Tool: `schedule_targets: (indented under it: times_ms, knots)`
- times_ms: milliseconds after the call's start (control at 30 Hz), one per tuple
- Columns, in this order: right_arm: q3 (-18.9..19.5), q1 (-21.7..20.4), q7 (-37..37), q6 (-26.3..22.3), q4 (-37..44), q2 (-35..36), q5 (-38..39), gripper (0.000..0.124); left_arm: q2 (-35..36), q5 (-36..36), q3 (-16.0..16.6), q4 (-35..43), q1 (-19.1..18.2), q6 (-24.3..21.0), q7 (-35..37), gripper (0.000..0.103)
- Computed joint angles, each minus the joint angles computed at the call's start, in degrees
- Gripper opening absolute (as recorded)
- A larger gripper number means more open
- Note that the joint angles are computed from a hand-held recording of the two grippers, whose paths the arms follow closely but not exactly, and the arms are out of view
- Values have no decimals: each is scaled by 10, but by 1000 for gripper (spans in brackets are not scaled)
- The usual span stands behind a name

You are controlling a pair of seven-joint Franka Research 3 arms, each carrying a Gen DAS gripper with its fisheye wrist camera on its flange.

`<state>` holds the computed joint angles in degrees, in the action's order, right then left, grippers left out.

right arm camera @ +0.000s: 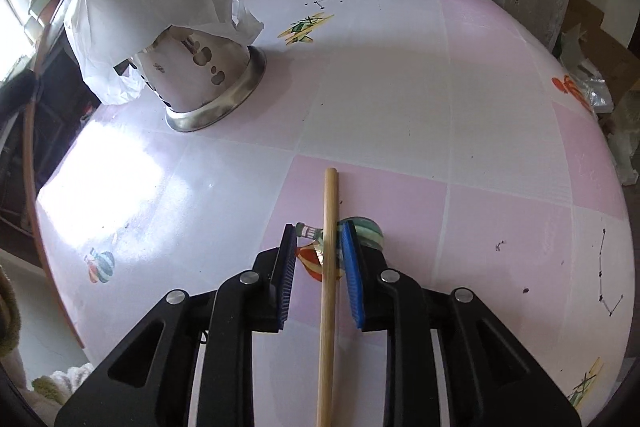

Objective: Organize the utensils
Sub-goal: 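Lift both chopsticks up over the bag-lined holder with both grippers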

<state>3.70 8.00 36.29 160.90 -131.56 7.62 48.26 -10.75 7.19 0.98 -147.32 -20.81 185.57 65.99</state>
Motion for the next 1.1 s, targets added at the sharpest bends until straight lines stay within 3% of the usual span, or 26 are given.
schedule_targets:
  times_ms: [100,167,267,333,467,600,967,1100]
  knots:
    - [2,9,7,44,-8,4,-22,13,-26,6,3,-22,5,17,-7,5]
    - [6,3,-2,45,-7,4,-10,7,-44,15,-8,-34,22,24,-18,5]
    - [10,-14,-34,3,4,2,40,7,-57,30,-33,-41,54,38,-37,5]
    - [6,-22,-60,-20,4,-11,80,7,-70,45,-20,-49,47,53,-47,5]
    - [-12,-27,-108,-57,-1,-50,155,7,-77,61,-64,-46,99,78,-63,5]
    - [-41,-30,-150,-117,-1,-94,230,7,-95,73,-87,-50,133,97,-71,5]
    - [-75,-15,-213,-155,4,-162,317,7,-104,76,-119,-29,178,149,-71,5]
    - [-86,-18,-223,-183,4,-172,329,7,-92,27,-179,3,241,195,-25,5]
